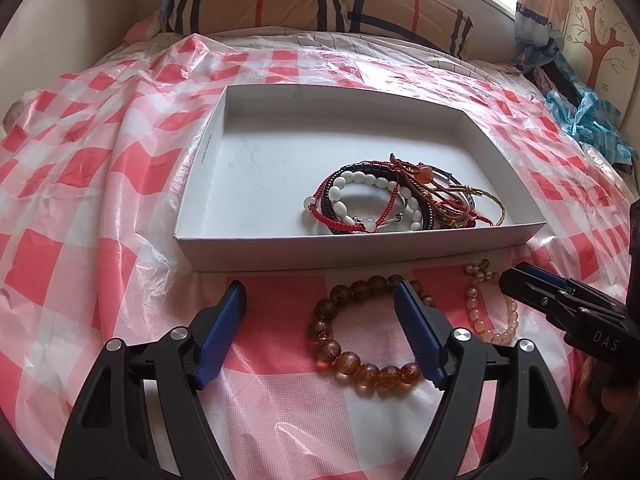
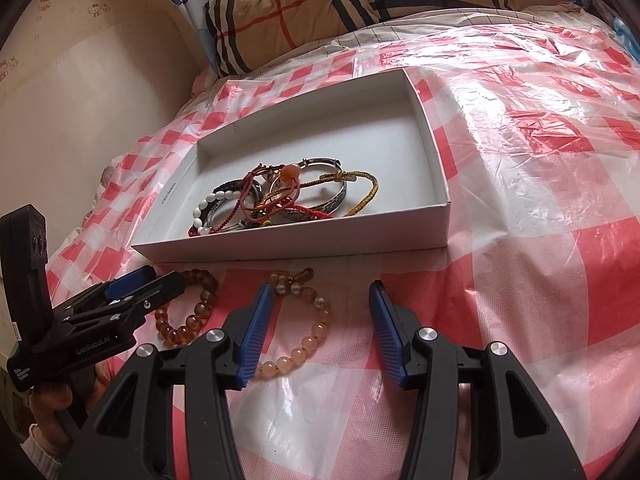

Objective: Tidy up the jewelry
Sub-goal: 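Grasp the amber bead bracelet with the left gripper while the right grasps the pink bead bracelet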

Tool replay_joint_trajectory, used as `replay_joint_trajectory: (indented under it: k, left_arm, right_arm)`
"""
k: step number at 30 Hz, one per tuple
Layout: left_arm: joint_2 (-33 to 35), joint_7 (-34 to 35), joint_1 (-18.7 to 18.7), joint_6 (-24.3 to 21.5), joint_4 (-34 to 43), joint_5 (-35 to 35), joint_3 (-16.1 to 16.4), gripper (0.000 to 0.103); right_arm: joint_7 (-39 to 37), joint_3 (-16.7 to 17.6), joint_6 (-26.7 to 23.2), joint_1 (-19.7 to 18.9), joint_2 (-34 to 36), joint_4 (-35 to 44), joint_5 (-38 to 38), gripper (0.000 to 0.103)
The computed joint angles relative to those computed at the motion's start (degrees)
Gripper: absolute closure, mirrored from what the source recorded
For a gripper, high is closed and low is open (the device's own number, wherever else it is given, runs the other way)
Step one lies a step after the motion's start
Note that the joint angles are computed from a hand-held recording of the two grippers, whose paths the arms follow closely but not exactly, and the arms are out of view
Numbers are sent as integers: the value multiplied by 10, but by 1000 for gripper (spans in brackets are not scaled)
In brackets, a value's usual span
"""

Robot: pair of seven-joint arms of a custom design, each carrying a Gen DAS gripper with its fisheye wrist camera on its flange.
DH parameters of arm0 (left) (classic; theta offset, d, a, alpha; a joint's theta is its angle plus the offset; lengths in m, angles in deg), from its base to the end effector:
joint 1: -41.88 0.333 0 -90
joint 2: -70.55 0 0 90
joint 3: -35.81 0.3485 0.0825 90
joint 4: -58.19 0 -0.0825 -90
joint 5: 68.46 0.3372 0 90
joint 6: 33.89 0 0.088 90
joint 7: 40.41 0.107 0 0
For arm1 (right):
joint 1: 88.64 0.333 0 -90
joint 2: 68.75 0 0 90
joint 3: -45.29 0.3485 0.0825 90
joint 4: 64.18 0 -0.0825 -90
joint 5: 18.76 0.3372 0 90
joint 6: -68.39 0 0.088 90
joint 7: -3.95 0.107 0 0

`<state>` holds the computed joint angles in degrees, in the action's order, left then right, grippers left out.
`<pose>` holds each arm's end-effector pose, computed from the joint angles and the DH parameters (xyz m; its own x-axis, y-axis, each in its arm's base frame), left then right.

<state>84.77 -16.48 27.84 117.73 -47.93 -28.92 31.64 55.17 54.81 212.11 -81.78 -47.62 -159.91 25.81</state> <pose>0.5906 -0.2075 0.5011 0.2747 -0.9554 0.1080 -0.7212 -0.2790 -0.6341 0.6449 0.1663 0.4944 0.4793 -0.7876 -0.3871 -0.7874 -0.1911 -0.5861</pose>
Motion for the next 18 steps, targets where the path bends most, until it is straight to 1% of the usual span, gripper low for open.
replay_joint_trajectory:
  k: [8,13,14,15,16,17,18]
  left_arm:
    - [5,5,-1,-4,3,-3,-1,30]
    - [13,38,-8,-44,20,-13,-7,30]
    - [12,40,-11,-45,19,-7,-7,32]
    - [10,40,-13,-45,17,0,-6,42]
    - [8,43,-13,-44,15,1,-7,52]
    - [6,47,-12,-39,10,-1,-8,56]
    - [3,49,-10,-35,6,-4,-10,64]
  right_arm:
    - [9,-4,4,7,1,0,-21,52]
    - [24,-9,23,23,-5,-10,-66,52]
    - [22,-8,24,25,-6,-12,-75,52]
    - [21,-9,29,29,-9,-16,-88,54]
    - [16,-7,30,31,-11,-19,-97,66]
    - [13,-7,31,33,-13,-22,-106,74]
    - [9,-5,28,33,-14,-23,-108,85]
